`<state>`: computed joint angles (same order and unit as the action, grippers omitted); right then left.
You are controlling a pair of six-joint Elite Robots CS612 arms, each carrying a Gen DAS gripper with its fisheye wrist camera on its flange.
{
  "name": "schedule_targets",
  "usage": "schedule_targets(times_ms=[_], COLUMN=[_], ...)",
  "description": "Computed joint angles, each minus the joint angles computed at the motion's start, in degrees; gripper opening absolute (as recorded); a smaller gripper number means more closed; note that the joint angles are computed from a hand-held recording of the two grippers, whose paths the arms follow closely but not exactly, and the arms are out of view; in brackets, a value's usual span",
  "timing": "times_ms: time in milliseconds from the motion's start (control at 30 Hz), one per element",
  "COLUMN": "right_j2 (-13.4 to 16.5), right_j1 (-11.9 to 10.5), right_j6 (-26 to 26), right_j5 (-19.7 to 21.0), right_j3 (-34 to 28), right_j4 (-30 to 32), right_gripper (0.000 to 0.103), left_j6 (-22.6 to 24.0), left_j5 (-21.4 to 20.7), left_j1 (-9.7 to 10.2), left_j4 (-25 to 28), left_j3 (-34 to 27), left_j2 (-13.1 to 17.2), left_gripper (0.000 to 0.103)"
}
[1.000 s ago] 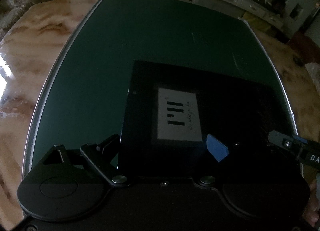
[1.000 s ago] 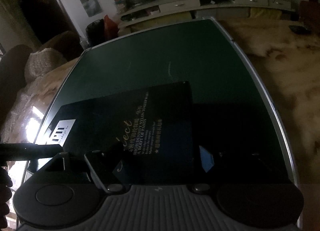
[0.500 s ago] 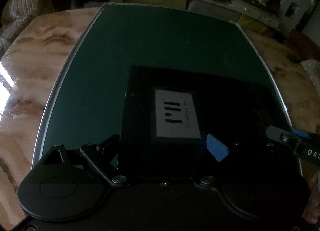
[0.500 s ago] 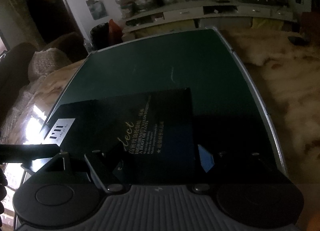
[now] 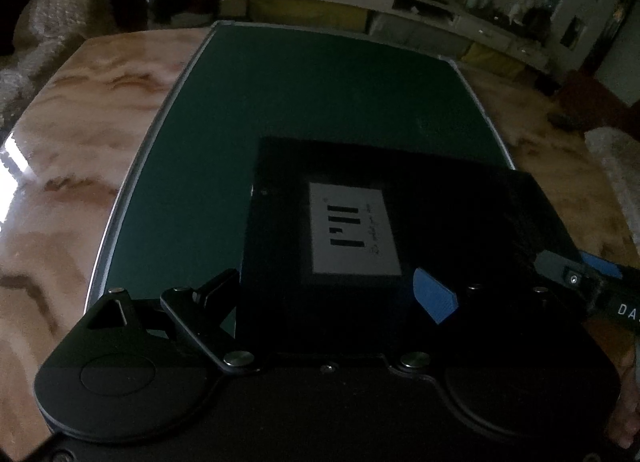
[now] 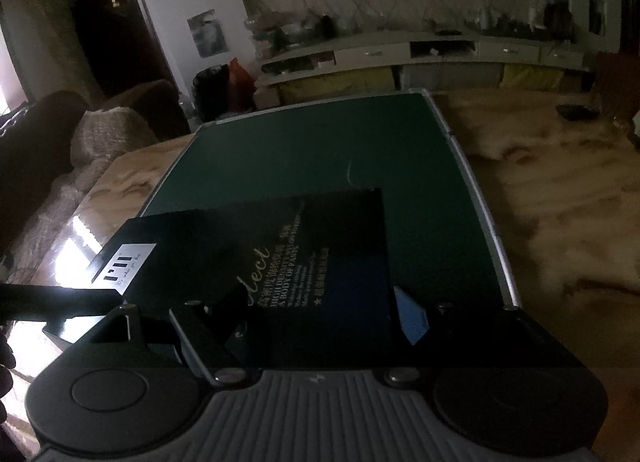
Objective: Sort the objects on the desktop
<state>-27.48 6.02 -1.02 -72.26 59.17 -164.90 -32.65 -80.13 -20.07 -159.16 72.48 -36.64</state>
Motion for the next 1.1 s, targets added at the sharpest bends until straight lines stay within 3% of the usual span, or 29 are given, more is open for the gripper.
schedule_targets(times_ms=[433, 800, 833, 900, 933, 1000, 1067, 1100], right_j2=[-8.7, -11.6, -11.8, -12.1, -12.2, -12.8, -13.0, -13.1], right_j1=[-0.8, -1.2, -1.3, -2.1, -2.0, -1.1, -0.9, -0.8], right_j6=[-3.1, -5.2, -5.7, -5.5, -3.9, -5.3, -5.8, -6.0], right_j5=[0.2, 0.6, 1.5, 8.6, 10.0, 6.5, 6.4, 6.4], right_j3=[15.7, 22.8, 23.3, 23.1, 23.2, 24.4, 24.9, 25.1], right_j4=[-5.8, -6.9, -7.0, -1.5, -0.2, -3.7, -5.9, -6.9], right_gripper=[0.083, 0.083, 0.073, 0.042, 0.042, 0.048, 0.050, 0.059], left_j6=[-3.4, -4.6, -4.5, -3.8, -3.5, -3.0, -2.4, -2.5], left_j5=[2.7, 4.0, 3.6, -0.6, 0.0, 1.6, 1.8, 2.9], left_j1=[-3.55, -5.64, -5.76, -5.48, -5.82, -6.61, -6.75, -6.79], left_j4=[-2.5, -2.7, -3.0, -5.3, -5.0, -4.5, -4.5, -4.1], left_j3=[11.5, 16.7, 17.1, 17.7, 17.6, 17.6, 17.9, 18.1], left_j2=[-6.9, -9.0, -9.1, -9.1, -9.2, -9.4, -9.8, -10.0], left_gripper=[0.094, 0.093, 0.091, 0.089, 0.086, 0.086, 0.088, 0.088])
